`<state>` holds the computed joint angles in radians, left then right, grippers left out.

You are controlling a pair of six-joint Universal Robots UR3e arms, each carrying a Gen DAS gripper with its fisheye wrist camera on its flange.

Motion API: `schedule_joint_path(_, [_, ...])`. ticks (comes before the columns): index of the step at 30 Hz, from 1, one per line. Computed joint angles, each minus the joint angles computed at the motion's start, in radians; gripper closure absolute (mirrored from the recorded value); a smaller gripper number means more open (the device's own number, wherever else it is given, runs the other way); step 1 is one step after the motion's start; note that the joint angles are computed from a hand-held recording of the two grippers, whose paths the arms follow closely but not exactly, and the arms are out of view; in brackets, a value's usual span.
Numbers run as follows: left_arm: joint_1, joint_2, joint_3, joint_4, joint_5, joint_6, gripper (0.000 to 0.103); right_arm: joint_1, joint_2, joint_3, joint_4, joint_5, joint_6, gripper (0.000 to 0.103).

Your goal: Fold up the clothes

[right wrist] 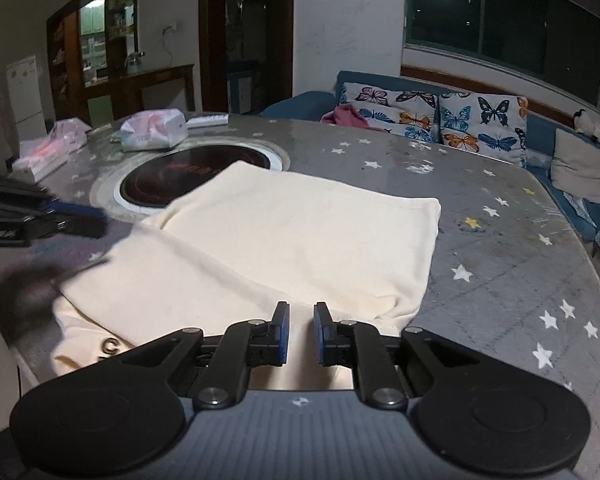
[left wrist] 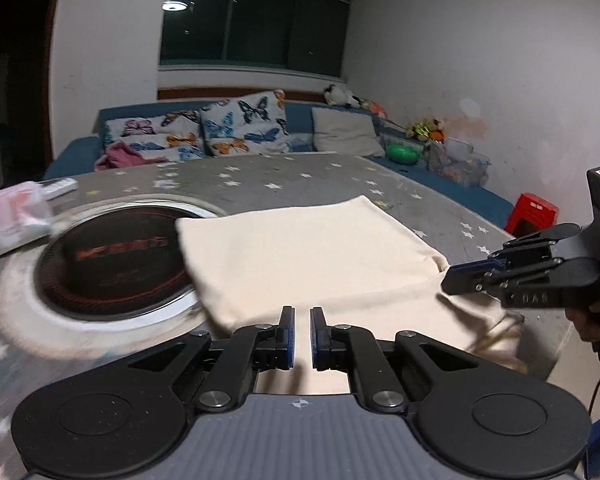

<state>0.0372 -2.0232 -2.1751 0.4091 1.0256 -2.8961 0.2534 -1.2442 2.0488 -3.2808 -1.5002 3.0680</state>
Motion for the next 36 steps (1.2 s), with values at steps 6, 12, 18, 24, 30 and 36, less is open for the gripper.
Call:
schedule_joint_path(6, [-0.057, -0.14, 0.196, -0.078, 0.096, -0.065, 0.092, -0.025, 0.014, 0.01, 0.001, 0.012, -0.003, 0.092])
schedule_joint_path(12, [-0.046, -0.132, 0.171, -0.063, 0.097, -0.042, 0.092, -0.026, -0.03, 0.045, -0.001, 0.007, -0.014, 0.092])
schedule_joint_path(18, [-0.018, -0.014, 0.01, -0.027, 0.039, 0.066, 0.091, -0.023, -0.079, 0.106, 0.009, 0.011, -0.032, 0.092])
schedule_joint_path(24, [0.043, 0.17, -0.231, -0.024, -0.043, 0.265, 0.075, -0.019, -0.17, 0.18, 0.023, 0.035, -0.066, 0.091])
schedule_joint_path(30, [0.071, 0.26, -0.387, 0.003, -0.061, 0.447, 0.06, -0.012, -0.189, 0.211, 0.022, 0.014, -0.075, 0.091])
schedule_joint_path(36, [-0.01, 0.118, -0.403, 0.208, 0.01, 0.493, 0.058, 0.012, -0.207, 0.212, 0.054, -0.018, -0.105, 0.087])
